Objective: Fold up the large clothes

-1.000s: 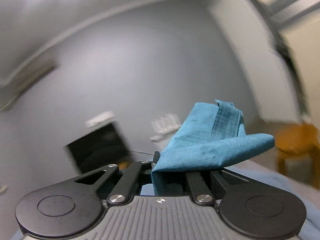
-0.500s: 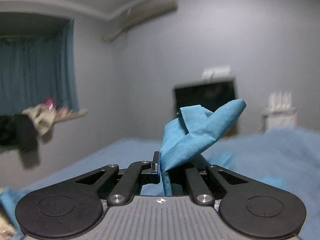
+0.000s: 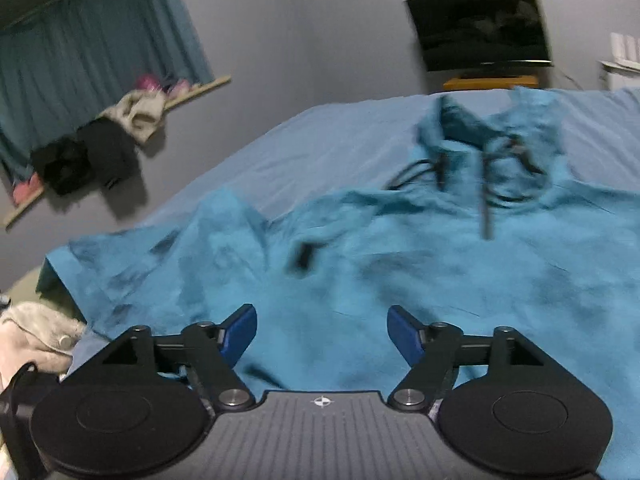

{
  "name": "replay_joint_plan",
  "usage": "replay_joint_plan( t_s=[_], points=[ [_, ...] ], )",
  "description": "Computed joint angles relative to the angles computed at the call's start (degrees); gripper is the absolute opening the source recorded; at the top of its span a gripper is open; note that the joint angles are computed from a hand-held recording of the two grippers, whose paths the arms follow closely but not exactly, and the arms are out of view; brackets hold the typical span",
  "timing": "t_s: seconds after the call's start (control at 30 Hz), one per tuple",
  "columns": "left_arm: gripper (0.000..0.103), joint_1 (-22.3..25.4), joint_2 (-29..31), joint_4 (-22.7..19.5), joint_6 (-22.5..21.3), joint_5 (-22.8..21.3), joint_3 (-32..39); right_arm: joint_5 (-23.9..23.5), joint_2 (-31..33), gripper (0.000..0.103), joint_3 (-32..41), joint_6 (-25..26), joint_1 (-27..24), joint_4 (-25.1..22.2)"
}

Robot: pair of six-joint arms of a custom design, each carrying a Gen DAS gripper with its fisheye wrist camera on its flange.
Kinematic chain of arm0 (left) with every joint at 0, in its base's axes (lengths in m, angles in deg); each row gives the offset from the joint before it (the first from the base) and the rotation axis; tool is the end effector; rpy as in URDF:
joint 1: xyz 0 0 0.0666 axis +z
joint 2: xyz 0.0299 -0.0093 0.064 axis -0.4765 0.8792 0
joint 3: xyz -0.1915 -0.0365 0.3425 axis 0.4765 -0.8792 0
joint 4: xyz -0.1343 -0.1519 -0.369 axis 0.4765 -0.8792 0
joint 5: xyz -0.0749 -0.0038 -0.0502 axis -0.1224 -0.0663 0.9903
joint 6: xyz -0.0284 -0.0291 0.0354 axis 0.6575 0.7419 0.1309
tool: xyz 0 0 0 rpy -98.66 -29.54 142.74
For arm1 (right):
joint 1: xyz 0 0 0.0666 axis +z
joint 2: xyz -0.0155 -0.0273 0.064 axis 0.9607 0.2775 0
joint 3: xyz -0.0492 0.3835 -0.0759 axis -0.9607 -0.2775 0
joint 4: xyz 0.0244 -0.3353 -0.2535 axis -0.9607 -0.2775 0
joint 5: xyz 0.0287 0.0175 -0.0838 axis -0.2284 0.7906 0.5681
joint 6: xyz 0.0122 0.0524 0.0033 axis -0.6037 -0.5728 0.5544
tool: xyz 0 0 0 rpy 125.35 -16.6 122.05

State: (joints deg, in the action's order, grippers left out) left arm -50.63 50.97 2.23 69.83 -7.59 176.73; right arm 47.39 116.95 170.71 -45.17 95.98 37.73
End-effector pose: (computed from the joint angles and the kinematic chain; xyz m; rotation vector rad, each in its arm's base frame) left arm 0.6080 -0.2564 0.4759 0.3109 2.3625 -0.5433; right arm 0.5727 0.2321 0.5610 -0.0008 2.1839 0.4501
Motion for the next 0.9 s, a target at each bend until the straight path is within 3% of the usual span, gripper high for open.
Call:
replay_joint_plan(
  t_s=[0.07, 0.2, 0.33, 0.47, 0.53, 0.6, 0.7, 0.8, 0.9],
  points=[
    [0.103, 0.1, 0.1, 0.1, 0.1, 0.0, 0.0, 3.8, -1.3, 0.075, -0.2, -1.2, 1.0, -2.1],
    [0.103, -0.1, -0.4, 1.4, 1.1, -0.9, -0.6, 15.2, -7.8, 0.081, -9.1, 1.8, 0.9, -3.8],
    [0.103, -0.7, -2.8, 7.6, 0.8, -5.4, -4.0, 21.6, -12.9, 0.094, -18.8, 1.7, 0.8, 0.1],
    [0.103, -1.3, -6.5, 13.3, 1.1, -13.5, -8.2, 18.8, -14.8, 0.095, -22.3, 0.4, 0.0, 3.3],
    [0.103, -1.2, -7.8, 14.4, 2.3, -15.9, -8.9, 18.8, -15.9, 0.103, -24.2, 4.0, -0.2, 6.8],
    [0.103, -0.6, -8.5, 12.9, 4.6, -16.5, -8.0, 20.7, -16.9, 0.103, -25.9, 8.6, 0.6, 9.9],
    [0.103, 0.0, -11.0, 16.5, 6.4, -22.9, -10.0, 24.2, -17.8, 0.103, -27.2, 15.1, 0.9, 11.2],
    [0.103, 2.2, -10.7, 13.2, 7.6, -27.8, -6.8, 22.5, -18.5, 0.103, -28.1, 18.2, 0.4, 12.0],
    [0.103, 6.1, -8.6, 6.5, 13.8, -31.4, -0.9, 19.0, -18.7, 0.103, -28.1, 19.0, -0.4, 12.6]
  ],
)
